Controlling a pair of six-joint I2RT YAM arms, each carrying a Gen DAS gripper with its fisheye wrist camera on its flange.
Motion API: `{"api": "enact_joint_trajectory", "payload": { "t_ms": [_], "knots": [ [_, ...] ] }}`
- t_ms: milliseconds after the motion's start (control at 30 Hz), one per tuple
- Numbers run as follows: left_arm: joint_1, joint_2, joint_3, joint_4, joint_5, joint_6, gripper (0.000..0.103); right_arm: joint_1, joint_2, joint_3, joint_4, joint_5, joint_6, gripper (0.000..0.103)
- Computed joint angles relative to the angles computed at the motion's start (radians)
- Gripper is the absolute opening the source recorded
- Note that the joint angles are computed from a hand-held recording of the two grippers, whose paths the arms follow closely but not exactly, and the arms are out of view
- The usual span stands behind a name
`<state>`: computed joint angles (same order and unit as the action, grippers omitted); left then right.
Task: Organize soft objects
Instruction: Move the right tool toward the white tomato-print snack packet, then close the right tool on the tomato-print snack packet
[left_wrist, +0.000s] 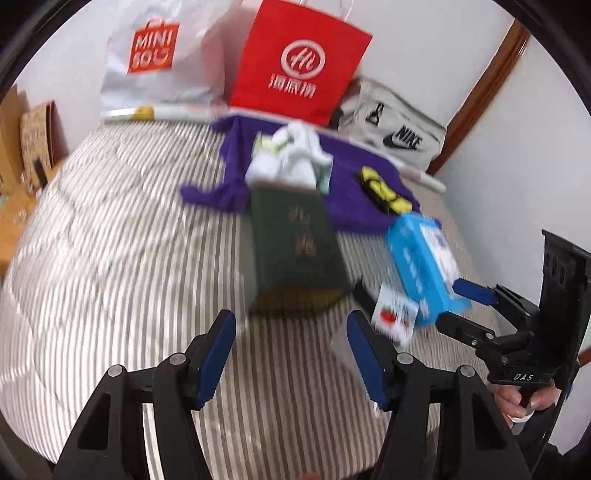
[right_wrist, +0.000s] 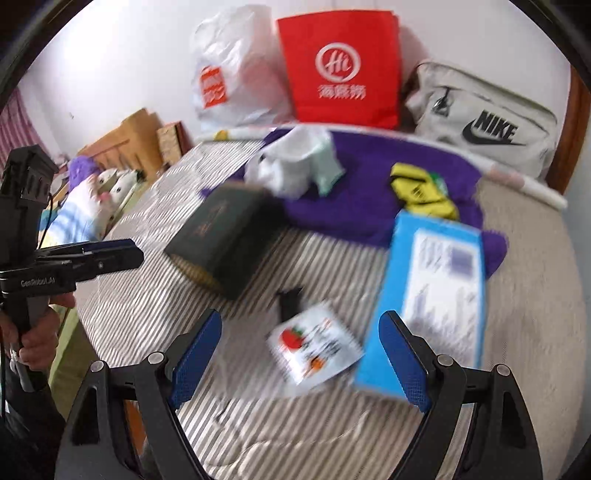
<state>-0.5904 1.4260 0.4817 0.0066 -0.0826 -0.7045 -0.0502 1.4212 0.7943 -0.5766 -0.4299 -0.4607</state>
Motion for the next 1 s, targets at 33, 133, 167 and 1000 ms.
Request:
{"api": "enact_joint_trajectory", "payload": {
  "t_ms": [33, 133, 167, 1000],
  "knots": [
    [-0.023, 0.002, -0.019, 0.007, -0.017, -0.019, 0.06, 0.016, -0.015, -0.029, 0.014, 0.011, 0.004, 0.087],
    [-0.069, 0.002, -0.051, 0.002, -0.089, -0.084, 0.06, 0.084, -0.055, -0.109, 0.087, 0.102, 0.028, 0.085],
    [-0.08, -0.001, -0.062, 0.003, -0.109, -0.097, 0.06, 0.117, -0.066, -0.135, 0.118, 0.146, 0.035, 0.081],
    [0.053, 0.088, -0.174, 0.178, 0.14, -0.068, 0.061, 0.212, 0.017, -0.152, 0.227, 0.31, 0.111, 0.013]
  ]
}}
